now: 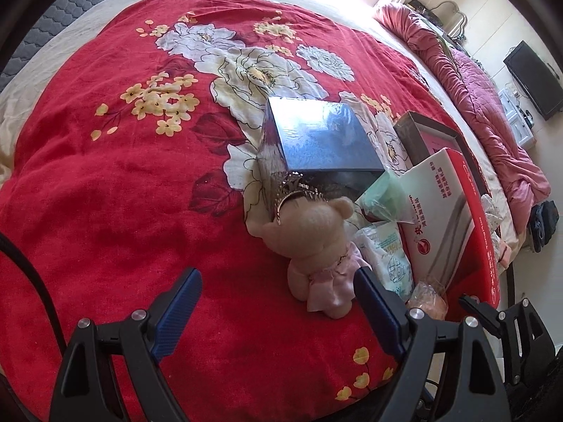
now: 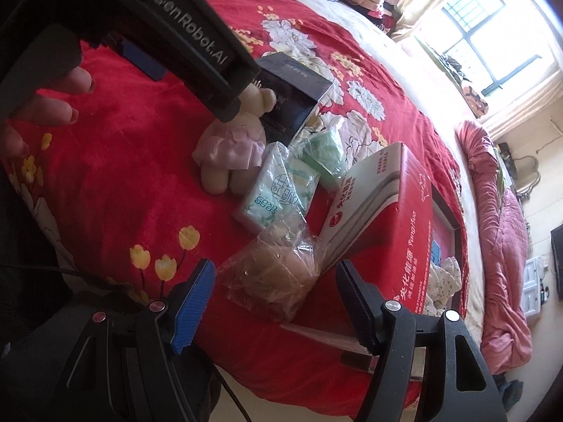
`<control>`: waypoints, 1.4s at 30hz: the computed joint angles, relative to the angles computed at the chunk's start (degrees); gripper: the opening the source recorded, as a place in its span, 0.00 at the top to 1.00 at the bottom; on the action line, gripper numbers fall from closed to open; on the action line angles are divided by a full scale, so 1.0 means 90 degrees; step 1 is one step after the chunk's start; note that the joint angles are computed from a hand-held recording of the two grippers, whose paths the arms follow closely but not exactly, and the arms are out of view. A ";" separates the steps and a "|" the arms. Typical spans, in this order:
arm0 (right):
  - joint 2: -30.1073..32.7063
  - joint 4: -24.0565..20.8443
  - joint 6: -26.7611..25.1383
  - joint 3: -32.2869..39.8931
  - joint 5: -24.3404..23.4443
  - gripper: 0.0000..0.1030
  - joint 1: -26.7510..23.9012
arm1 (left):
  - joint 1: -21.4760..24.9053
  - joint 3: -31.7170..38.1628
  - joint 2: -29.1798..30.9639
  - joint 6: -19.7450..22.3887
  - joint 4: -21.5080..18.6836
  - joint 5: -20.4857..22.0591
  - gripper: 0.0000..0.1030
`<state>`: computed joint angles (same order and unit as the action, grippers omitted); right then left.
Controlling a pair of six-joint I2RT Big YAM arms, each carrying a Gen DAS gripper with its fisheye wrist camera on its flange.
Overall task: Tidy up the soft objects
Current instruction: 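Grasp the plush bear in pink dress with the left tool while the right tool reaches the bagged bun, then lift the plush bear with the left tool while the right tool grasps the clear bag with bun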
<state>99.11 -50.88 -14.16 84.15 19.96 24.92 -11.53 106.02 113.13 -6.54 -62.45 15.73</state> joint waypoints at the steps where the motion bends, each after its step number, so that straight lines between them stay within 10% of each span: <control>1: 0.0047 -0.0004 -0.0048 0.0024 0.0030 0.30 0.0002 | 0.0002 0.0049 0.0043 -0.0019 -0.0030 0.0044 0.15; 17: 0.0618 0.0161 -0.0834 0.0302 0.0468 0.37 -0.0022 | -0.0078 0.0644 0.0619 -0.0308 -0.0275 0.0387 0.15; 28: 0.0325 0.0811 -0.0413 0.0053 -0.0345 0.42 -0.0379 | -0.0100 0.0865 0.0894 -0.0690 -0.0204 0.0641 0.16; 35: 0.0058 0.1046 0.0211 0.0095 -0.1243 0.42 -0.0773 | -0.0060 0.0954 0.1055 -0.1176 -0.0090 0.1104 0.52; 42: -0.0089 0.1300 0.0772 0.0084 -0.1612 0.42 -0.0875 | -0.0098 0.0714 0.0921 -0.1256 0.0292 0.1194 0.62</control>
<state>98.31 -39.18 -7.21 84.91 5.45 17.04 -12.42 112.44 121.42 -17.84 -59.82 26.48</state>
